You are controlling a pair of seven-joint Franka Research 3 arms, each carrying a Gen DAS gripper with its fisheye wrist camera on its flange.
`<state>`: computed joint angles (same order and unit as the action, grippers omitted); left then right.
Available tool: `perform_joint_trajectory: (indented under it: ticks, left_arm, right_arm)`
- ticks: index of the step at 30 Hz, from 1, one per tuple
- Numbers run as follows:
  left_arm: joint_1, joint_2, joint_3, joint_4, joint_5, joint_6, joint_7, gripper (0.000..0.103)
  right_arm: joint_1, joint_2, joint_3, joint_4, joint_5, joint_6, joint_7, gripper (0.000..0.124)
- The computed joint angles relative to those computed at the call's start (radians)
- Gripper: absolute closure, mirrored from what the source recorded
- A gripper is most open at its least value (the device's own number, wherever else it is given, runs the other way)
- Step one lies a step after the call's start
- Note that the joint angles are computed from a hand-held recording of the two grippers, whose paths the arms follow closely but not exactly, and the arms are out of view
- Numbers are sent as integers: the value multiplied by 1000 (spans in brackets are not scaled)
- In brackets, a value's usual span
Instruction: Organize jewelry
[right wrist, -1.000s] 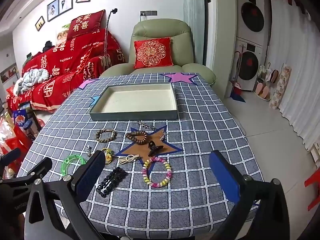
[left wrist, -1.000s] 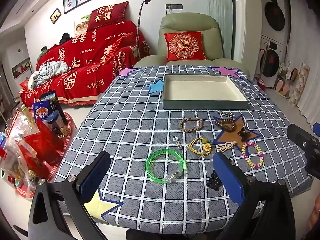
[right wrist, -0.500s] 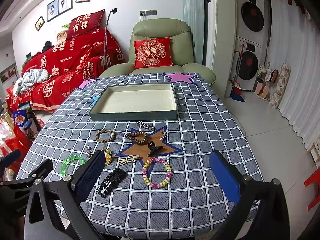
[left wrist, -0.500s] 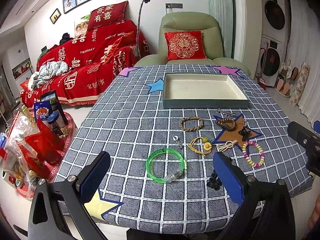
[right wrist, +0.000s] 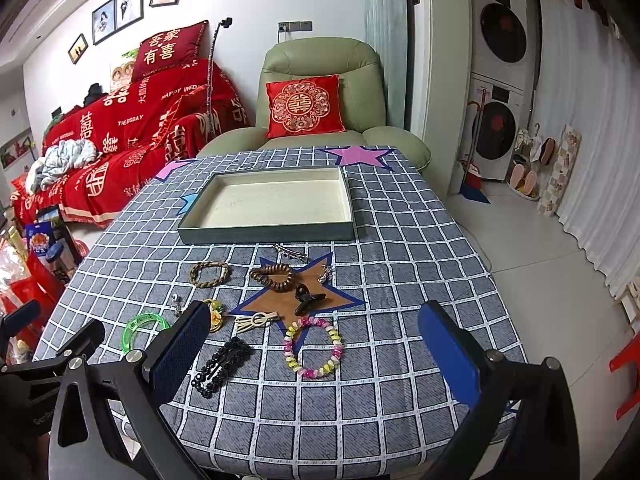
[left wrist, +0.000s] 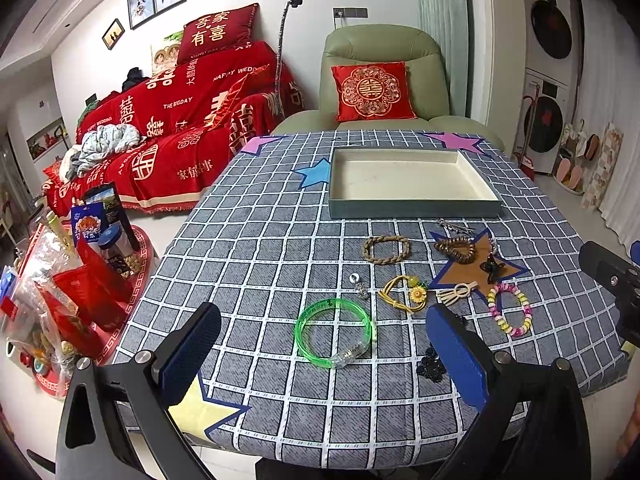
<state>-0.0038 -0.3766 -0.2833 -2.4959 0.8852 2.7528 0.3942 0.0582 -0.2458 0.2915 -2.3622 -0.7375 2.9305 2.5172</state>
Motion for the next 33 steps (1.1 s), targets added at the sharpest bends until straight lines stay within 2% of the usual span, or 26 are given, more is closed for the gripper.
perform_joint_trajectory:
  ticks: [33]
  left_arm:
    - [-3, -3, 4, -1, -11, -6, 6, 0]
  right_arm:
    - [7, 4, -7, 4, 12, -5, -10, 21]
